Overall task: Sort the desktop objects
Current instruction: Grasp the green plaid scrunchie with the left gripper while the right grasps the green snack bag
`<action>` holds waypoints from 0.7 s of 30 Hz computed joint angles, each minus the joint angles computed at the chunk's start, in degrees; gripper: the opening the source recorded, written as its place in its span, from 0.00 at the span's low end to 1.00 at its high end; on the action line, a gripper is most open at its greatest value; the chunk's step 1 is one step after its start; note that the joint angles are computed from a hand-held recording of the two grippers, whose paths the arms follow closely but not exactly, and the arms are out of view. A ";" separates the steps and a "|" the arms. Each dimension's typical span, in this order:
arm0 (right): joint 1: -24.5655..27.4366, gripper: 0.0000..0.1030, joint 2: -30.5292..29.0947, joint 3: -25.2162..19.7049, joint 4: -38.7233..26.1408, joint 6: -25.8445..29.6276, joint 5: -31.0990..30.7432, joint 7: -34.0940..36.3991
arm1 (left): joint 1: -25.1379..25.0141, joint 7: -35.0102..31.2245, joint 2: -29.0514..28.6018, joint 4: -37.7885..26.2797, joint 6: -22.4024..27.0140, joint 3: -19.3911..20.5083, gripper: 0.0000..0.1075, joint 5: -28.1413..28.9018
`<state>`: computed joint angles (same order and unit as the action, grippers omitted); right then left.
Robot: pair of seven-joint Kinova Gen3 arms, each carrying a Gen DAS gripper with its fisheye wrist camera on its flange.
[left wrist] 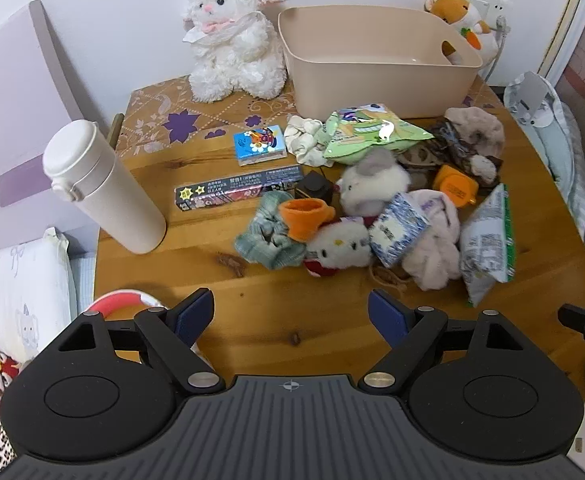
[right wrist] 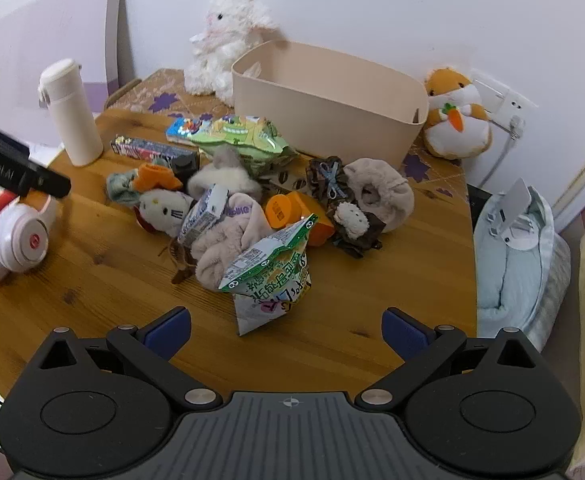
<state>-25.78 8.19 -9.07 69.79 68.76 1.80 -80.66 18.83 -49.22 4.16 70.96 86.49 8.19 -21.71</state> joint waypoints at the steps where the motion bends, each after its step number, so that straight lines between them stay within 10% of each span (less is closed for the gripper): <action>1: -0.12 1.00 0.40 -0.03 0.22 -0.38 0.39 0.20 | -0.49 -0.51 -0.04 0.72 -1.15 -0.34 0.80 0.38; 21: -1.61 0.91 10.66 1.05 -2.01 -2.11 2.01 4.27 | -9.23 -8.41 5.95 8.16 -13.41 -5.45 0.80 4.21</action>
<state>-27.39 18.85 -8.02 67.79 66.64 3.81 -76.38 9.59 -57.63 10.11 79.12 73.07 2.74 -17.50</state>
